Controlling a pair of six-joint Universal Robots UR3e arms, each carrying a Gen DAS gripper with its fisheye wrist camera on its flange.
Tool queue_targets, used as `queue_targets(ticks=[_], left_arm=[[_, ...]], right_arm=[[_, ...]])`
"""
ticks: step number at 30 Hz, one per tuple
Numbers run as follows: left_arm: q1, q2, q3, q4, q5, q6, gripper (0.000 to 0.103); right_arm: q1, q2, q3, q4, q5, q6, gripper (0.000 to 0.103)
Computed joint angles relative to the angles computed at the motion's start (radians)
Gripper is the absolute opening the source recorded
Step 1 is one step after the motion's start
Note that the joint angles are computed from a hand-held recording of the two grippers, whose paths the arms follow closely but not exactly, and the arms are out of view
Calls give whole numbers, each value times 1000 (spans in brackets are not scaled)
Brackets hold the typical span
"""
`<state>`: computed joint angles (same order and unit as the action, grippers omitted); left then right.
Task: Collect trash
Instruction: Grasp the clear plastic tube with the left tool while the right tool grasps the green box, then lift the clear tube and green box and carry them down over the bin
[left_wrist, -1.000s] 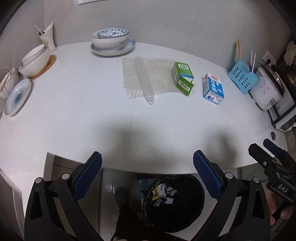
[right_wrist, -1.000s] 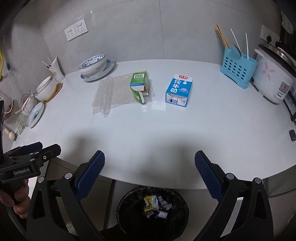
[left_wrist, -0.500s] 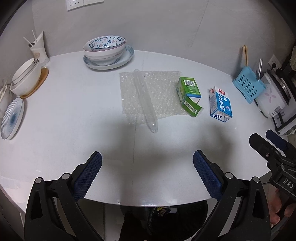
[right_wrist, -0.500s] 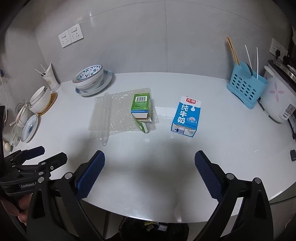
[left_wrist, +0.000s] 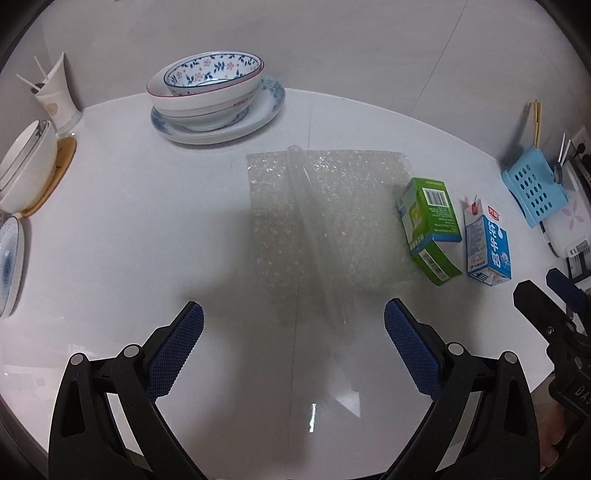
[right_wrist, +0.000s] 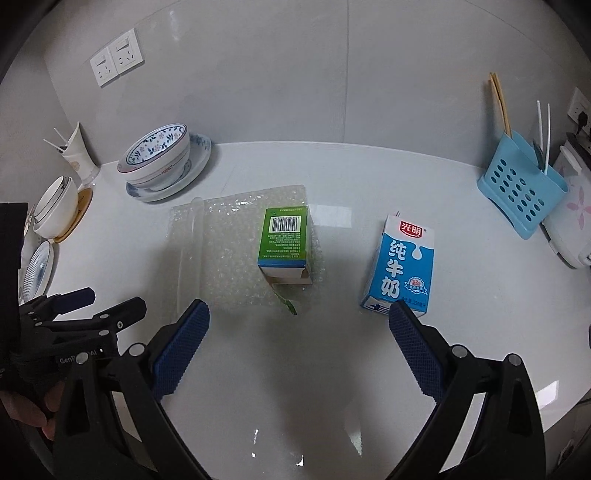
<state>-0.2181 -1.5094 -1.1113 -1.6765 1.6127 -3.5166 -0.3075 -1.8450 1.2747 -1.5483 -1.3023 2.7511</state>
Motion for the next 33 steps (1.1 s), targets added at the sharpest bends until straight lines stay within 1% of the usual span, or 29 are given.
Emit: queue_targets(ticks=[6, 9, 10, 13, 15, 17, 21, 23, 24, 25, 26, 27, 29, 30, 31, 33], left_arm=[[41, -141, 76, 38, -1, 42, 96], [56, -203, 109, 47, -3, 60, 94], [58, -225, 121, 47, -1, 66, 93], [64, -266, 139, 49, 3, 77, 87], [69, -288, 144, 56, -3, 85, 86], [74, -305, 149, 57, -9, 92, 81], [75, -341, 179, 45, -11, 107, 80], [73, -360, 211, 26, -11, 116, 69], [72, -372, 233, 11, -13, 118, 67], [70, -382, 256, -7, -16, 119, 61], [72, -390, 275, -24, -28, 125, 53], [76, -400, 299, -44, -39, 130, 48], [76, -423, 346, -77, -55, 136, 32], [76, -428, 356, -84, -62, 140, 27], [74, -434, 368, -91, -59, 143, 25], [78, -422, 357, -86, -72, 144, 24]], right_arm=[[89, 136, -33, -90, -71, 89, 93], [119, 200, -58, -107, -94, 124, 89], [125, 217, -64, -113, -98, 136, 88], [132, 257, -78, -115, -98, 161, 82], [150, 286, -96, -120, -115, 181, 81], [167, 310, -107, -129, -127, 194, 80], [207, 370, -152, -121, -165, 221, 75], [212, 384, -160, -120, -169, 230, 71], [215, 388, -160, -122, -172, 234, 70], [220, 394, -162, -124, -181, 239, 69], [224, 400, -164, -121, -187, 244, 66], [223, 403, -166, -116, -182, 244, 63], [230, 413, -174, -109, -187, 249, 56], [233, 418, -180, -103, -189, 251, 53], [233, 422, -186, -96, -187, 252, 46], [240, 416, -173, -114, -198, 258, 46]])
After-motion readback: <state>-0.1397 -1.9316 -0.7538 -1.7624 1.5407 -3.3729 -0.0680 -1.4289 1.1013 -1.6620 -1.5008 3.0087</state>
